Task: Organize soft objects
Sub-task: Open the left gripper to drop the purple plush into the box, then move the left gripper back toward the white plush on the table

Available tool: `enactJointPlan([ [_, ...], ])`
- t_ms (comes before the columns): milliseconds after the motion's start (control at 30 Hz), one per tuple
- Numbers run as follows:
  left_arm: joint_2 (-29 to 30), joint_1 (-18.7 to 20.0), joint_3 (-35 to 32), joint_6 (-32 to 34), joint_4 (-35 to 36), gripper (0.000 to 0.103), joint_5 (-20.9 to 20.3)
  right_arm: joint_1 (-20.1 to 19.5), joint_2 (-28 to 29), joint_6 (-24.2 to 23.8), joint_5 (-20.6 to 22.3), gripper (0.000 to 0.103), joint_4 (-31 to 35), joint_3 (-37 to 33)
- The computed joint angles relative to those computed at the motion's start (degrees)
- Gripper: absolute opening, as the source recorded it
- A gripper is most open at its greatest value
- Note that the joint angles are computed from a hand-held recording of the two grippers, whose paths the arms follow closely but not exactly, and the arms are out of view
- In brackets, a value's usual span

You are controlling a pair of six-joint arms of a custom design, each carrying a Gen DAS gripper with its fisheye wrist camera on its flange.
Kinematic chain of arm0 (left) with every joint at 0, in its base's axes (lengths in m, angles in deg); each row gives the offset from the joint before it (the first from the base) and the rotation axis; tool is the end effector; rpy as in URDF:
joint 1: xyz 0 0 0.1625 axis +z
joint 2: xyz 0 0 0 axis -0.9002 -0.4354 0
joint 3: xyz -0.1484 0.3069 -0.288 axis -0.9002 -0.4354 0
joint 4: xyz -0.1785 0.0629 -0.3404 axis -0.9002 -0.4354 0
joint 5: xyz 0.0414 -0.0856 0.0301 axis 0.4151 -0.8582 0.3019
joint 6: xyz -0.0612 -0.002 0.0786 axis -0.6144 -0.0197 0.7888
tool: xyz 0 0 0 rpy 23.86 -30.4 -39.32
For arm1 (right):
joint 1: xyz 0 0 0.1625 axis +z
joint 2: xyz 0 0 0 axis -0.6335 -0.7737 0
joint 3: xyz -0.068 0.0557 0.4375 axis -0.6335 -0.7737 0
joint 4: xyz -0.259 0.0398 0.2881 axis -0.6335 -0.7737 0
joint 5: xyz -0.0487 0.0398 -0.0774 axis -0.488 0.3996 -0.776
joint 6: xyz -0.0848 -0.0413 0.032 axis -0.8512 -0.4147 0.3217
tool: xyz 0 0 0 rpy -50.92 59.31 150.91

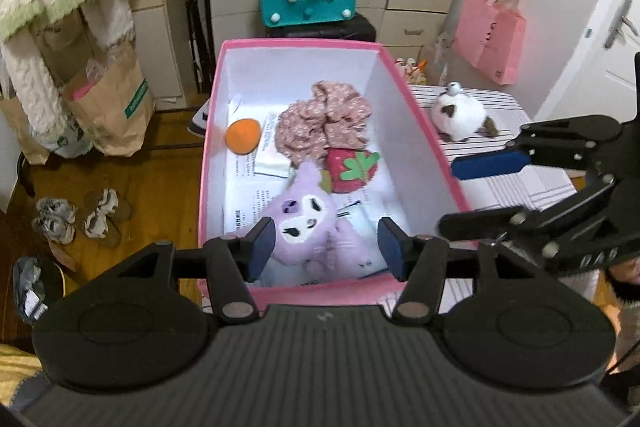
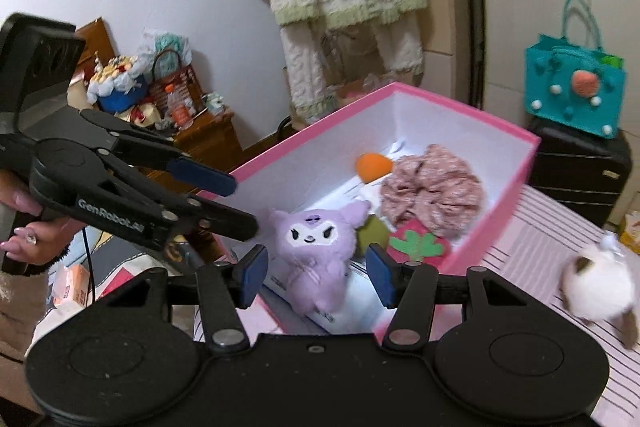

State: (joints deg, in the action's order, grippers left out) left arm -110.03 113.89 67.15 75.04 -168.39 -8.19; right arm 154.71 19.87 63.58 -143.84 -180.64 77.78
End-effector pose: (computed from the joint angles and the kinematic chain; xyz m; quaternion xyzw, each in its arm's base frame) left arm -0.2544 -0.5736 0.3600 0.3949 0.8836 -0.1688 0.1866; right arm 0.3510 -0.5197 0.2576 0.2824 -0.8998 0.2854 0.1706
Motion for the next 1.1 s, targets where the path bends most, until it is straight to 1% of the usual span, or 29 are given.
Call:
enactJointPlan([
  [100, -1.5, -1.8, 1.2, 1.1, 0.0, 0.059, 0.5, 1.1, -2.9, 0.5, -1.3, 0.06, -1.3, 2.6],
  [200, -2.4, -3.5, 2.1, 1.3, 0.3, 0.061, 0.9, 1.9, -5.1, 0.6, -2.6, 0.06, -4.0, 5.2],
  [300, -3.2, -5.1, 3.3, 2.0, 0.4, 0.064, 0.2, 2.5, -6.7, 0.9, -3.4, 0.06, -5.3, 7.2],
  [367, -3.6, -6.0, 3.7, 2.5, 0.8, 0.066, -0.7, 3.0, -7.7, 1.3, -4.3, 0.061, -5.2, 8.2],
  [533, -4.0, -7.9, 4.3, 2.9, 2.3, 0.068, -2.4, 4.7, -10.6, 2.1, -7.8, 0.062, -3.2, 10.4],
  [633, -4.1, -9.0, 5.0, 3.7, 2.0, 0.07, -3.2, 5.6, -12.5, 2.6, -9.5, 0.064, -2.2, 11.8],
  [733, -3.8, -9.8, 5.9, 4.3, 0.5, 0.073, -4.7, 6.4, -14.2, 1.7, -11.3, 0.07, -3.2, 13.4],
  [867, -2.2, -10.3, 6.2, 5.2, -2.0, 0.074, -6.7, 6.4, -15.5, -0.2, -13.4, 0.071, -7.1, 15.6],
  [1000, 0.1, -11.1, 6.4, 6.3, -5.7, 0.074, -6.9, 5.0, -17.1, -1.5, -13.2, 0.072, -10.1, 17.4],
  [1067, 1.5, -11.1, 6.2, 5.9, -7.2, 0.074, -7.5, 4.3, -17.4, -2.9, -13.2, 0.077, -12.2, 18.0],
  [1100, 2.2, -11.1, 6.3, 5.8, -8.4, 0.074, -7.8, 3.7, -17.7, -4.0, -12.8, 0.077, -13.6, 18.4],
])
